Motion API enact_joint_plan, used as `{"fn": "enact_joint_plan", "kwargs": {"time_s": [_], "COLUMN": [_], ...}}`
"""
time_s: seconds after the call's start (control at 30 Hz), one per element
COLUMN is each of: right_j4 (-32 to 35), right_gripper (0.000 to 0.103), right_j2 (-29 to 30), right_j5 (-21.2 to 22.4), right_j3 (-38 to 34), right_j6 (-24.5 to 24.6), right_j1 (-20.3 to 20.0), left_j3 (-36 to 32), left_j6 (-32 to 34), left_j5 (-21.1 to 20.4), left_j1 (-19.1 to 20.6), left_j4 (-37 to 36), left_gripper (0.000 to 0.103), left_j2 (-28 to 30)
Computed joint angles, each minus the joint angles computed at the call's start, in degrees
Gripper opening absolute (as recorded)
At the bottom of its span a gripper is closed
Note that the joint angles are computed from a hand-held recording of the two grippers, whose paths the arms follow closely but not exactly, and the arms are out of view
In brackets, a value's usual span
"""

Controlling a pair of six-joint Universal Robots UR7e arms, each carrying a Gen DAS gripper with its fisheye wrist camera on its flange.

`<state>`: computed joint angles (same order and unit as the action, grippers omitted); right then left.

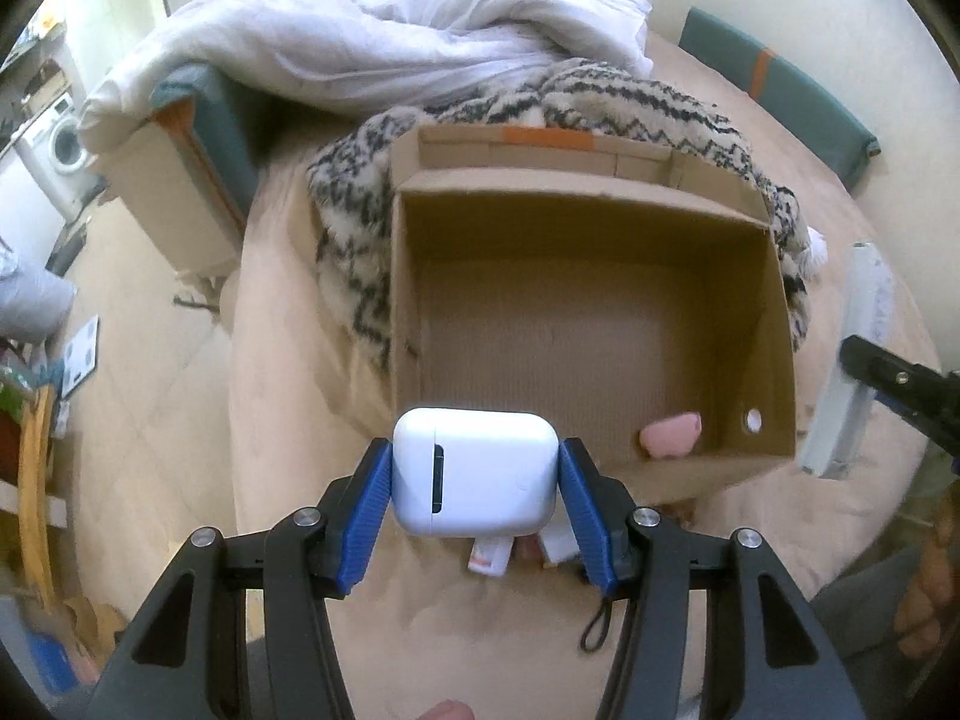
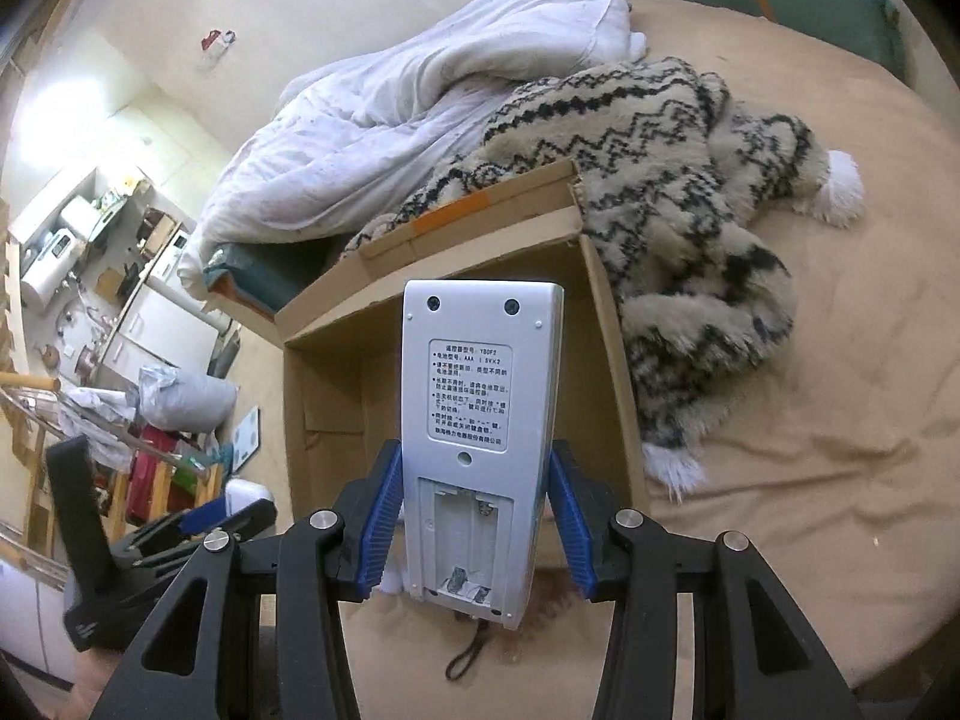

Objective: Organize rigid objects
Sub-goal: 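Carry the earbud case and charger into the box and release both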

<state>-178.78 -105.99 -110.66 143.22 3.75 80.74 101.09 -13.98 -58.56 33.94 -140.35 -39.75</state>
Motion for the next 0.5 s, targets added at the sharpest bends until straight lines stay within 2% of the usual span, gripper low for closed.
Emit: {"fn": "enact_joint_plan", "kwargs": {"time_s": [0.13, 0.3, 0.4, 0.5], "right_j4": [0.7, -0.6, -1.5, -1.5], "right_gripper": [0.05, 0.05, 0.05, 0.05], "right_j2": [4.2, 11.3, 13.6, 15.6], "right_j5": [0.4, -2.6, -2.4, -5.1], "right_j3": [-2.7, -5.3, -5.2, -5.7], "right_j6": [-1.3, -4.1, -4.9, -5.2], "right_j1": [-1.4, -1.4, -2.5, -2.4], "left_j3": [-3.5, -8.3, -8.6, -8.0], "left_j6": [3.5, 4.4, 5.0, 6.2], "left_j5": [1.6, 2.7, 2.3, 3.1], "left_j1": [0.2, 1.6, 2.2, 2.3], "left_j4": [-0.2, 1.0, -0.7, -1.7], "left_gripper": [0.052, 0.052, 0.052, 0.052], "left_j2": [4.2, 9.8, 11.6, 12.7]}}
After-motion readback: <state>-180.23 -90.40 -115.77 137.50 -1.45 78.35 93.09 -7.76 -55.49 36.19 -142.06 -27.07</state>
